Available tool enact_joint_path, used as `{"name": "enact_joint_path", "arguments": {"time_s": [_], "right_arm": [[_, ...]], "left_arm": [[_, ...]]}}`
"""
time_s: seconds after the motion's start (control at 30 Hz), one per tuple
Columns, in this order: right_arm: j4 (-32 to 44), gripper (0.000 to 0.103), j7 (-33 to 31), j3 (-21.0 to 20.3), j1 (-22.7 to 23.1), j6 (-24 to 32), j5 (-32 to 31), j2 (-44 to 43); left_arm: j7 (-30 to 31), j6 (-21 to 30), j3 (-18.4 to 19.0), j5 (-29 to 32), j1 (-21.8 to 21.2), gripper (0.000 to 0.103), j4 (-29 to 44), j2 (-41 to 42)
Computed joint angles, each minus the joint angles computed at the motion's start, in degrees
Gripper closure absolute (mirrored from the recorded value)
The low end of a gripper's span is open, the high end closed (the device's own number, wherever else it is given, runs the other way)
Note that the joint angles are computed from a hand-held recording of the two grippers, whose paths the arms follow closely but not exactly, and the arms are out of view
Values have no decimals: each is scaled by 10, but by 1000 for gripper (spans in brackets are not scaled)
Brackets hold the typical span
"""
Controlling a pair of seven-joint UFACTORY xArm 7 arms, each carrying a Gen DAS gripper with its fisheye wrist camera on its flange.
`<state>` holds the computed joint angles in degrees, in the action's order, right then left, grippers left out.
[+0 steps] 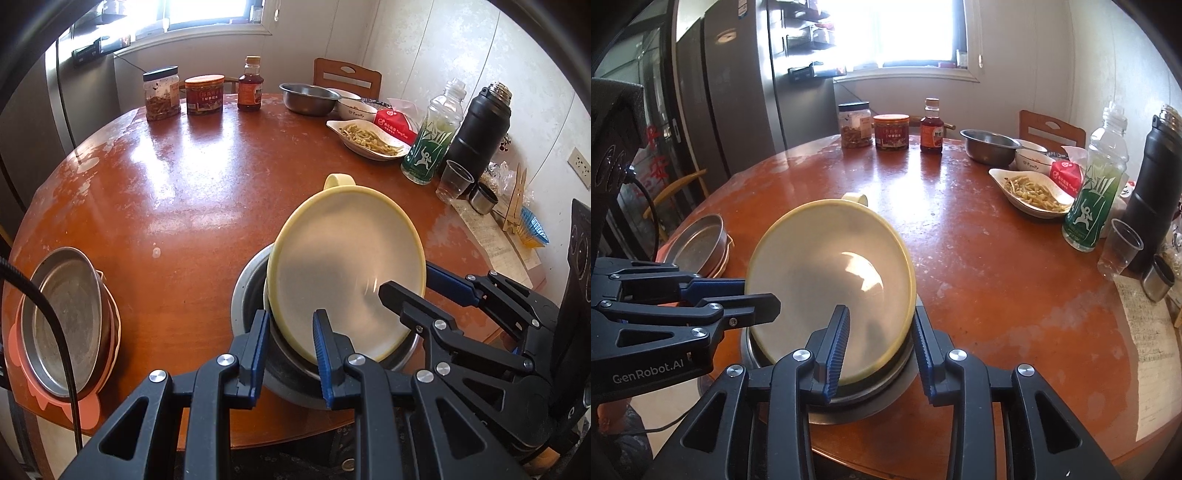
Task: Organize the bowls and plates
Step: 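Open the left gripper and release the yellow bowl, then close the left gripper on the rim of the steel bowl stack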
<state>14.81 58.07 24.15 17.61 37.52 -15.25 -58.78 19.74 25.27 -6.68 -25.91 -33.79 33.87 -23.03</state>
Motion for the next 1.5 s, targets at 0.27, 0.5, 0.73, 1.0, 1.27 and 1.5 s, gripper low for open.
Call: {"name": "enact_joint_path", "arguments": {"time_s": [0.27,0.5,0.73,1.0,1.27,1.5], "right_arm": [[-6,65,8,-3,2,1,4,-15],[-12,49,21,-1,0,15,8,-43],[-18,39,36,-1,1,26,15,-64],[-31,34,46,-11,12,19,29,-79],[-43,32,53,-14,23,14,41,-89],[-72,29,67,-31,38,-19,65,-85]], "left_arm": [[0,8,4,-2,1,78,-1,-3],[5,10,18,-14,3,68,-9,-25],[-2,13,20,-12,15,61,-12,-34],[-6,15,22,-12,14,60,-20,-43],[-7,16,24,-20,10,55,-21,-38],[6,23,29,-43,1,49,-19,-23]]}}
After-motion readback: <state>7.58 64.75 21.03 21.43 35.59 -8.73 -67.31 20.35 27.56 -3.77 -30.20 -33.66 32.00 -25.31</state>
